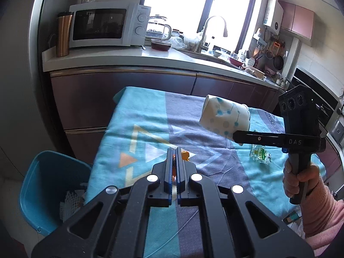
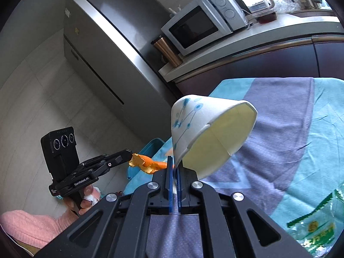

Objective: Collect trash
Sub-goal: 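Carry the cup and peel over the teal bin and open both tools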

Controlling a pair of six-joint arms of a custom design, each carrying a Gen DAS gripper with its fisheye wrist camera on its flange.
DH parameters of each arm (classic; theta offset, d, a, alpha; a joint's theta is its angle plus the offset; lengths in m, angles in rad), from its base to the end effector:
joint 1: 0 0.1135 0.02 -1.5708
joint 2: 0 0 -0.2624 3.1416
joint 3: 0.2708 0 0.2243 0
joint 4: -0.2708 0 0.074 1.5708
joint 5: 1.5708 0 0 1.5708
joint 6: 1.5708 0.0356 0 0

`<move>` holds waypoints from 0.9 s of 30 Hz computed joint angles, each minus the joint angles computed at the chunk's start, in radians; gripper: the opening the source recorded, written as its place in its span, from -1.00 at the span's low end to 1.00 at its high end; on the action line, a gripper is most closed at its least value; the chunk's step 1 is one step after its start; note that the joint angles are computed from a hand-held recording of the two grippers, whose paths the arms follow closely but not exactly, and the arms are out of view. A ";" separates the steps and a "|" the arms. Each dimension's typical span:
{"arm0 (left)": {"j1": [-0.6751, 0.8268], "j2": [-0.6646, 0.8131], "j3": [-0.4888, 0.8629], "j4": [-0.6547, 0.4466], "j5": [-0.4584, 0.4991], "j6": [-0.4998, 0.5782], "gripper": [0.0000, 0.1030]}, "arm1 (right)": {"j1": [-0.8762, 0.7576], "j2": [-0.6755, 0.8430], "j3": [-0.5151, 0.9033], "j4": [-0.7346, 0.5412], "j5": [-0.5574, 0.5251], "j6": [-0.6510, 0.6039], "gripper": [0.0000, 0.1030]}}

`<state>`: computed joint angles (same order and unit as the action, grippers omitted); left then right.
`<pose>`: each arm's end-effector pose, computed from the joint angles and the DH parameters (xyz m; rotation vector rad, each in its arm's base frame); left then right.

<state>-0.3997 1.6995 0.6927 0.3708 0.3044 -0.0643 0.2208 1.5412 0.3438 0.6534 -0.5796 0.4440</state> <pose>0.2784 -0.1292 0.1590 0.5424 2.1698 -0.5917 0.2258 0.0707 0.1427 -0.1197 2.1750 1.0007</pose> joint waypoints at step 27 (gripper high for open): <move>0.555 -0.182 -0.109 -0.083 0.180 0.145 -0.95 | 0.382 0.474 0.689 -0.297 0.056 -0.008 -0.96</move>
